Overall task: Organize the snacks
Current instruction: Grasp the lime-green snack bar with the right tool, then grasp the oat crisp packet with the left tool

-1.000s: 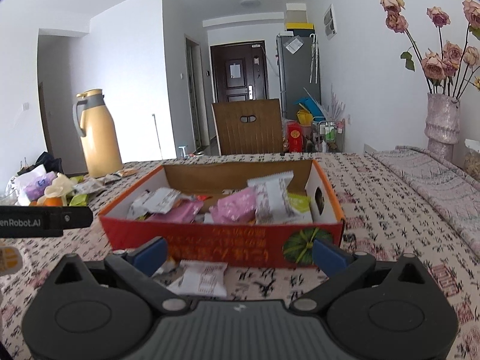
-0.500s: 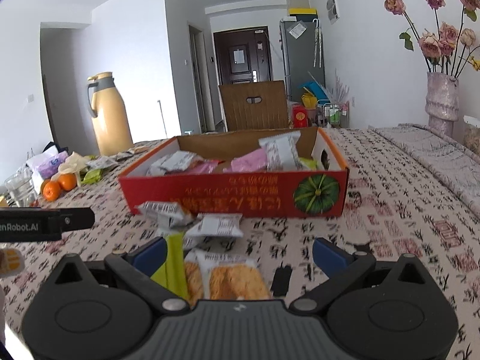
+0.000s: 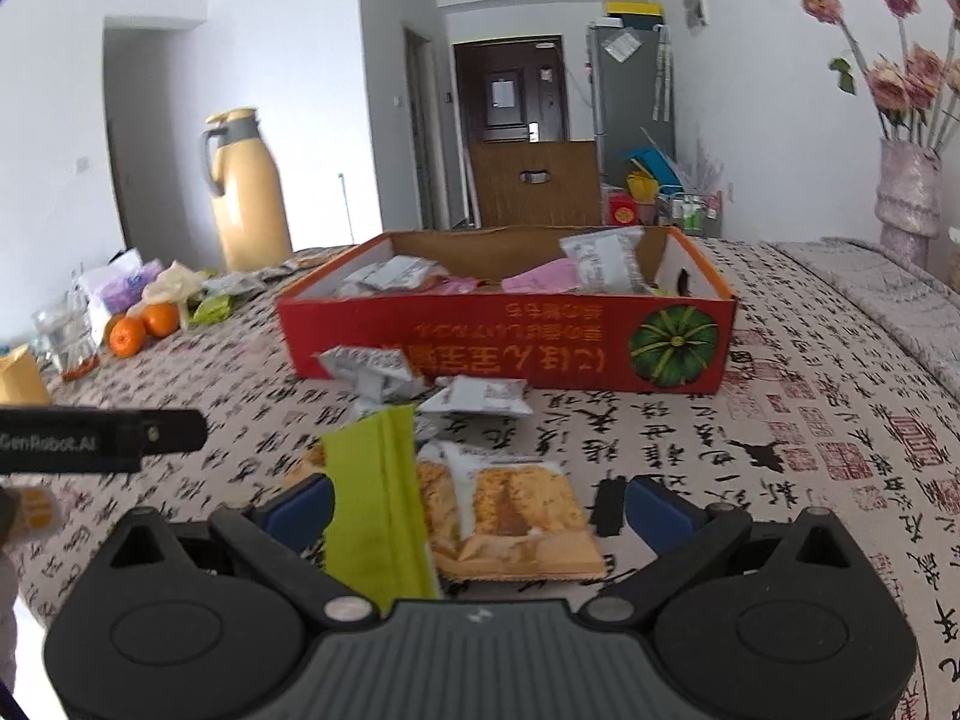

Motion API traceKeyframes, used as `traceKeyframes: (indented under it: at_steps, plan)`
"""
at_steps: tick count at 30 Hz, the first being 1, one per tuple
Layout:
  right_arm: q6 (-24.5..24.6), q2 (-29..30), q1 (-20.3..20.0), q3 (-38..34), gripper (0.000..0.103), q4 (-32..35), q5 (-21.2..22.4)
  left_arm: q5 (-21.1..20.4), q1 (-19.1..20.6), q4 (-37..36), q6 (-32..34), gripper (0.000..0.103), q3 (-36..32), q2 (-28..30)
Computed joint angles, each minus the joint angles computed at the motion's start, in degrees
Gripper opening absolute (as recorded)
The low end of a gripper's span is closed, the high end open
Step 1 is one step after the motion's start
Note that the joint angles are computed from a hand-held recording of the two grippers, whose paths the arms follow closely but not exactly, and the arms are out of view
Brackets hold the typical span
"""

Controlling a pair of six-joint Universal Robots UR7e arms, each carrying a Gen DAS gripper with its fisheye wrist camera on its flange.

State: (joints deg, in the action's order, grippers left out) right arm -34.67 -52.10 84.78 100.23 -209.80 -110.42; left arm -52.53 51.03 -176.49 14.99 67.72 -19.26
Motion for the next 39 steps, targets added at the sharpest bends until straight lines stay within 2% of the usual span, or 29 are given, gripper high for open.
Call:
traceKeyframes:
  at_steps: [2,4,8,10,12,18,22,25,39]
  plan:
    - [-1.1,0.5,0.4,-0.1,0.099,-0.5,0.0,-0.1,0.2,0.3,-0.3,0.103,0.4,-0.2]
    - [-2.2,1.1,0.8,-0.3,0.087,-0.8,-0.2,-0.2,0.4,0.5,-0.4,0.103,0.8,-0.5]
    - [-3.5,2.1,1.4,-0.7,0.07,-0.9,-0.1,-0.9,0.7,0.3,-0.3,0.103,1.3,-0.9]
    - [-4.1,2.2,1.5,-0.9,0.054,0.3,-0.1,-1.3,0.9,0.5,-0.4,0.103,1.3,-0.9]
    - [-4.3,2.7,1.7,-1.5,0.047,1.9,-0.9,-1.5,1.1,0.8,-0.5,0.103,1.2,-1.0]
    - [-4.5,4.0,1.8,-3.1,0.044,4.0,-2.6,-1.5,1.3,1.0,-0.7,0.103,1.3,-1.1]
    - [-4.4,3.9,1.6,-3.1,0.038,3.9,-2.5,-1.5,1.1,0.5,-0.6,0.103,1.5,-1.2]
    - [-4.2,3.7,1.5,-2.8,0.037,3.4,-2.1,-1.5,1.0,0.4,-0.4,0.103,1.6,-1.2]
    - [-4.1,0.8,1.1,-0.9,0.037,-1.6,2.4,-0.3,0.1,1.1,-0.1,0.103,-0.7,0.0]
